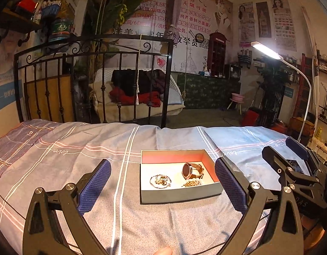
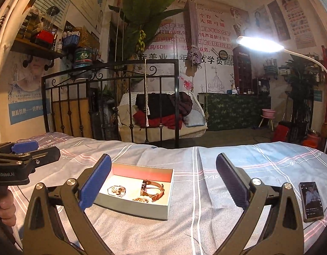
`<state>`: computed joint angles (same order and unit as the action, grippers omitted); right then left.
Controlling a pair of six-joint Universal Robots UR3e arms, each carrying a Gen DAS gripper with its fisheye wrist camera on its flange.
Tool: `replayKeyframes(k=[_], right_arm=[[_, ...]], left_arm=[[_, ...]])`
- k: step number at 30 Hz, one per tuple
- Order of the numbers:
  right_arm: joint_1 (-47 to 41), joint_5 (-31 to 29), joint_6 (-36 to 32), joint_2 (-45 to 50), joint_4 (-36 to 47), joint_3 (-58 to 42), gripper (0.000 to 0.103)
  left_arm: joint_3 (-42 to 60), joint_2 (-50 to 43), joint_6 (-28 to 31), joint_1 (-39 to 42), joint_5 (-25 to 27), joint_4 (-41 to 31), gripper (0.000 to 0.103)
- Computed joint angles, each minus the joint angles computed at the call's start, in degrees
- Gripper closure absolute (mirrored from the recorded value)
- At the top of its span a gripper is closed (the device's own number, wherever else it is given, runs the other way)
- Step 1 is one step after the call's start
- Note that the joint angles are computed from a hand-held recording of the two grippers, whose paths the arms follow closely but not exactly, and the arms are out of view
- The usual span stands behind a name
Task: Organize jewelry
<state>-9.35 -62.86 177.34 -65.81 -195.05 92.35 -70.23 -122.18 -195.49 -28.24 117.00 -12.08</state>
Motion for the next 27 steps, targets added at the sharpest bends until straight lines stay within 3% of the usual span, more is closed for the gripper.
replayKeyframes(k=[27], right_arm=[[1.04,-0.46,-1.60,-0.23,1.98,-0.33,0.006]], left_arm=[[0.75,-0.14,-0.16,-0.82,1.10,-2.37,0.007]])
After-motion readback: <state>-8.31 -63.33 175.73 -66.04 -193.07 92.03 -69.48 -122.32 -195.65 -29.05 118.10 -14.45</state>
